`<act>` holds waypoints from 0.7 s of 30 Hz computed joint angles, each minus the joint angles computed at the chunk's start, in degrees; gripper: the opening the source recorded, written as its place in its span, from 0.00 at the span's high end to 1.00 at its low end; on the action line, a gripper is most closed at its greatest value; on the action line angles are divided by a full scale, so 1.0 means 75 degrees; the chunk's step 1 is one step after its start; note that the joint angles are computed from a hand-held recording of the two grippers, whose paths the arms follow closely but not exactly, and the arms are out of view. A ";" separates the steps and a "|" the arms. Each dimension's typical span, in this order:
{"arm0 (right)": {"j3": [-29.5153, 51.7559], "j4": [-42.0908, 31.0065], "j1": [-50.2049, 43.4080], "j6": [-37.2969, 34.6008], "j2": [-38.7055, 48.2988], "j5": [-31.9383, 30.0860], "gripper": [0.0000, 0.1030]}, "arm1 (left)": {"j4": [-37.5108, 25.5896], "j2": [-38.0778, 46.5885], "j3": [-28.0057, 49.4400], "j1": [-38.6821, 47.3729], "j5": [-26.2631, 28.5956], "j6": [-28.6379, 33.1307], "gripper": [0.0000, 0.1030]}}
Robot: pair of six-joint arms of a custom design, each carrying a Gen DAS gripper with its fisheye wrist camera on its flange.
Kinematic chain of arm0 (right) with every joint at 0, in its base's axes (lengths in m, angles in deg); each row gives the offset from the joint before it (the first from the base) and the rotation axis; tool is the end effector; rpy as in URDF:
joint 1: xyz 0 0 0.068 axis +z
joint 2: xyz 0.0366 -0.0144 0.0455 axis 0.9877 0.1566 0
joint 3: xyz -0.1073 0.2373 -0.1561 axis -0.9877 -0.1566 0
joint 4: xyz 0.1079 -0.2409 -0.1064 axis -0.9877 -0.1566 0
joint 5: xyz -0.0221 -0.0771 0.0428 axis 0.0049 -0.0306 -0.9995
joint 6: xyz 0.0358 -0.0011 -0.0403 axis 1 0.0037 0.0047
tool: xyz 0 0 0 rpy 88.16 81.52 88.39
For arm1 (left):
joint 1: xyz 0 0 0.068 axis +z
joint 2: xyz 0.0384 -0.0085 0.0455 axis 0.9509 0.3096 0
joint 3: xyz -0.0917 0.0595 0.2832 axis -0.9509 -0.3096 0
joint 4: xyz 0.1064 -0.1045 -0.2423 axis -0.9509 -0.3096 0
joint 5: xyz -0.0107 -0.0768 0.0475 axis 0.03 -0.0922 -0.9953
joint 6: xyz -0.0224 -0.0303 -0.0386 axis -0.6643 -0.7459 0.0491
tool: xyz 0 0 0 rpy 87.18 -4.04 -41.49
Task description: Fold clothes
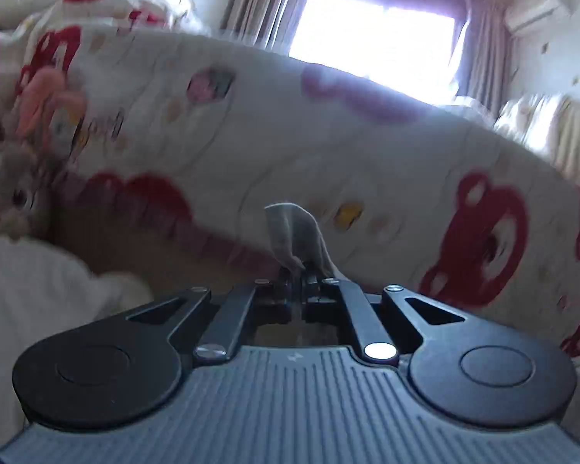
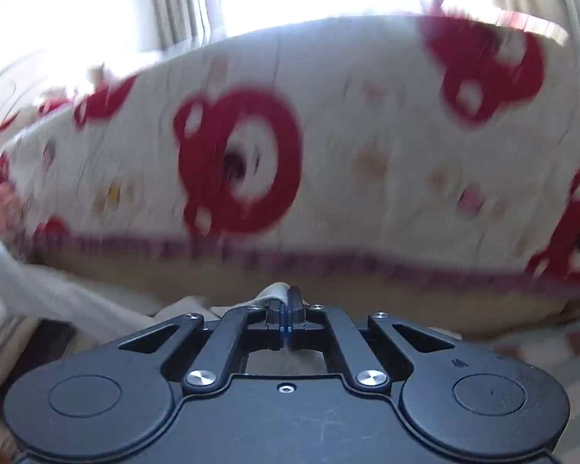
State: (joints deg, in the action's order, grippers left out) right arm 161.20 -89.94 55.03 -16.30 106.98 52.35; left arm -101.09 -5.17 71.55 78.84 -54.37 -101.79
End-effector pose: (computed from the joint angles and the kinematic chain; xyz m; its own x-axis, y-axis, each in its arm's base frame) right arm 0.2472 -0.1012 0.4851 -0.5017 0.1413 -0.8534 -0.0296 0.9832 0.1802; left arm 0.2780 0.0303 0.4257 -0.3051 -0.2547 -0.9176 -0.1022 0.9668 -0.2344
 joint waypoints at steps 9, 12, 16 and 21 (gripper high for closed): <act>-0.4125 0.1676 -0.0307 -0.0304 -0.0702 0.0819 0.71 | -0.0721 -0.0225 -0.3168 -0.0697 -0.0684 -0.0588 0.95; -0.4877 0.1332 -0.0926 -0.0592 -0.1179 0.0134 0.54 | -0.0717 -0.0971 -0.3778 -0.1227 -0.1215 -0.0707 0.95; -0.5763 0.0740 -0.1484 -0.1435 -0.1763 0.0045 0.48 | -0.0707 -0.1676 -0.4219 -0.1619 -0.1265 -0.0814 0.94; -0.6430 0.0592 -0.2114 -0.1797 -0.1840 -0.0099 0.43 | -0.0418 -0.2458 -0.4451 -0.1892 -0.1324 -0.0783 0.90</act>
State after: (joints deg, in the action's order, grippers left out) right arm 112.98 -85.50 39.17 -29.78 93.19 51.61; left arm -104.23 -23.60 38.17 64.65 -64.30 -107.67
